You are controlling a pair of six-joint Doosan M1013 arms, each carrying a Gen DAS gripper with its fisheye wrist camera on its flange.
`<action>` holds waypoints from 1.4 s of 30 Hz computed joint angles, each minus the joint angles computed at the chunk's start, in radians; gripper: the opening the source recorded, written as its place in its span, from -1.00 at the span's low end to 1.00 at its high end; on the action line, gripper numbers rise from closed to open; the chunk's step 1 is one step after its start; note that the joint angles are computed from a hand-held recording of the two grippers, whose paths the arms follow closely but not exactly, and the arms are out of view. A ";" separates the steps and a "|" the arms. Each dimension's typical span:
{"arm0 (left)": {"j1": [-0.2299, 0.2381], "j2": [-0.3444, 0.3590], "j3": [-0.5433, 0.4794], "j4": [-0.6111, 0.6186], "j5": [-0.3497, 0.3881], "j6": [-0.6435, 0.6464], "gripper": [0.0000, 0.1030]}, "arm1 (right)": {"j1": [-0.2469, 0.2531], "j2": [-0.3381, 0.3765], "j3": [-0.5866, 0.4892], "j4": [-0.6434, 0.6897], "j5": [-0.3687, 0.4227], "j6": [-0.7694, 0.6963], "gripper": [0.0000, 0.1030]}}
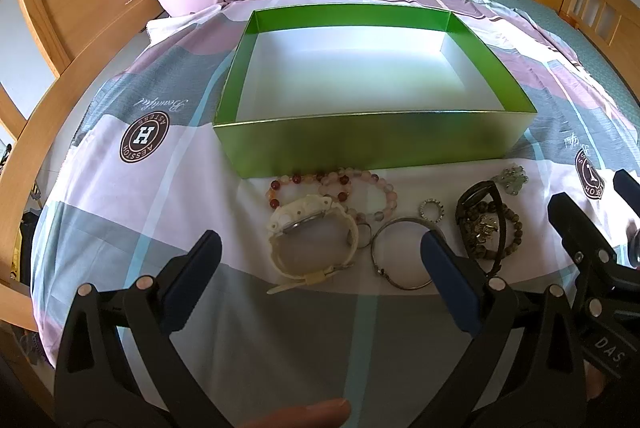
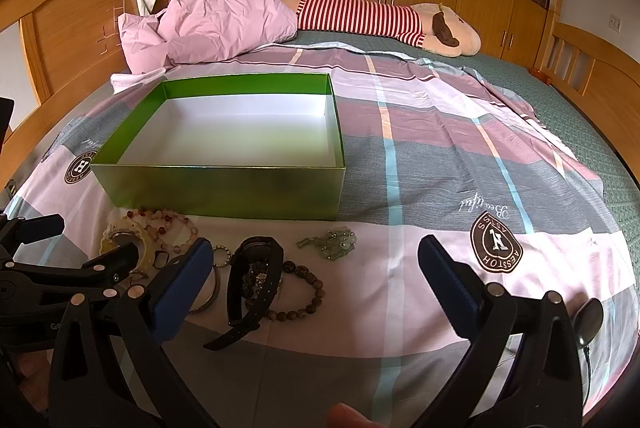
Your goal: Organize jewelry
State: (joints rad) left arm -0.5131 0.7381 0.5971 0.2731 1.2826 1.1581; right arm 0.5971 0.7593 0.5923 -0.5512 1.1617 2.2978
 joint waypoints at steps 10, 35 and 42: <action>0.001 -0.001 0.002 -0.001 0.001 0.001 0.92 | 0.000 0.000 0.000 0.001 0.001 -0.001 0.95; 0.002 0.001 0.001 0.003 0.014 0.006 0.92 | 0.001 0.000 0.005 0.006 -0.002 -0.002 0.95; 0.002 0.001 0.001 0.003 0.016 0.007 0.92 | 0.001 -0.001 0.006 0.006 -0.002 -0.003 0.95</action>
State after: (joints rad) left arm -0.5112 0.7392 0.5985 0.2764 1.2984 1.1647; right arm 0.5979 0.7586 0.5987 -0.5450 1.1598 2.2951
